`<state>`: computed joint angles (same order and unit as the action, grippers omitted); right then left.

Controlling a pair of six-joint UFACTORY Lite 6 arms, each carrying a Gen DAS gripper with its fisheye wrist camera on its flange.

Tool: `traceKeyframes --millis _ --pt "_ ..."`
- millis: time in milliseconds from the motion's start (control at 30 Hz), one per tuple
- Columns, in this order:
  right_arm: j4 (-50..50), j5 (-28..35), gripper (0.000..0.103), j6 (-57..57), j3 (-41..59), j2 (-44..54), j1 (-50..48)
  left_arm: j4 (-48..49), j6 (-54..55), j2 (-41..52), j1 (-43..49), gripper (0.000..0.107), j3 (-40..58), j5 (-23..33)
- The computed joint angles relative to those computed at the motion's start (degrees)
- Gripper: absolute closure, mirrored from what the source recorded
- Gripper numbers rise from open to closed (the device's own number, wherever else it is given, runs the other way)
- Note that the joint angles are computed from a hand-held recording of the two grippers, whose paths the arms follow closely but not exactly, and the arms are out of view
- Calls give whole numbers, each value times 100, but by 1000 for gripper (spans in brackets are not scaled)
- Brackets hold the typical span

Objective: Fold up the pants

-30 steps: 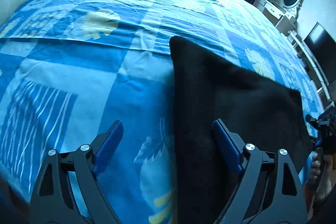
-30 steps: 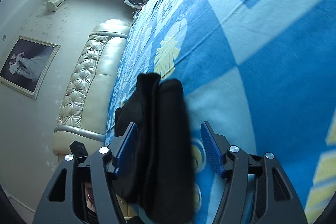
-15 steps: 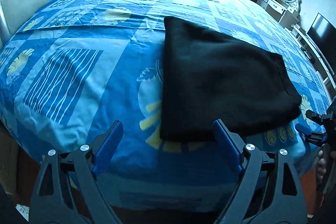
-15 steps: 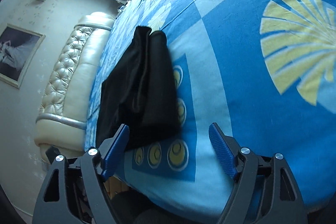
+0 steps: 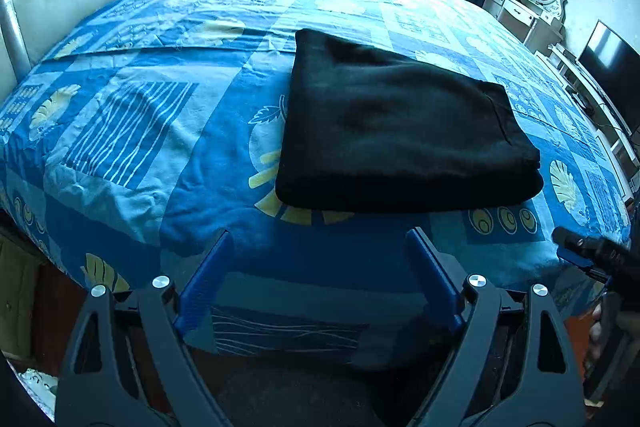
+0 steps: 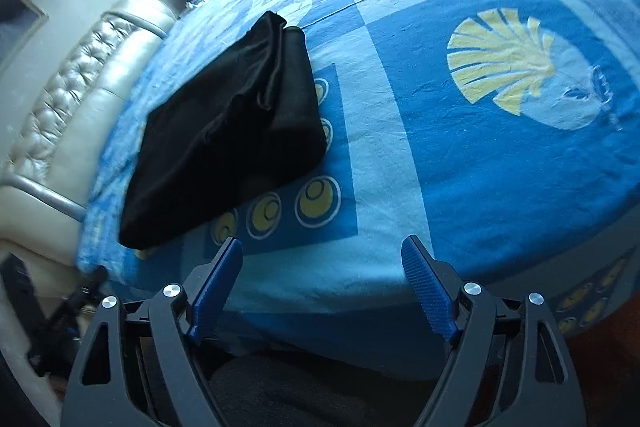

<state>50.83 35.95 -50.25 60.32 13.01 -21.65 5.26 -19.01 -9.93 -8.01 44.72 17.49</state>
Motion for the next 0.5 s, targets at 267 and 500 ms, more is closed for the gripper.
traceKeyframes --millis 267,500 --pt "-895 -1343 22 408 -744 -860 936 2134 -2195 -102 -610 20 -116 68" --pt "-290 -1409 21 -261 -785 -914 963 3183 -3331 -11 -989 20 -164 167"
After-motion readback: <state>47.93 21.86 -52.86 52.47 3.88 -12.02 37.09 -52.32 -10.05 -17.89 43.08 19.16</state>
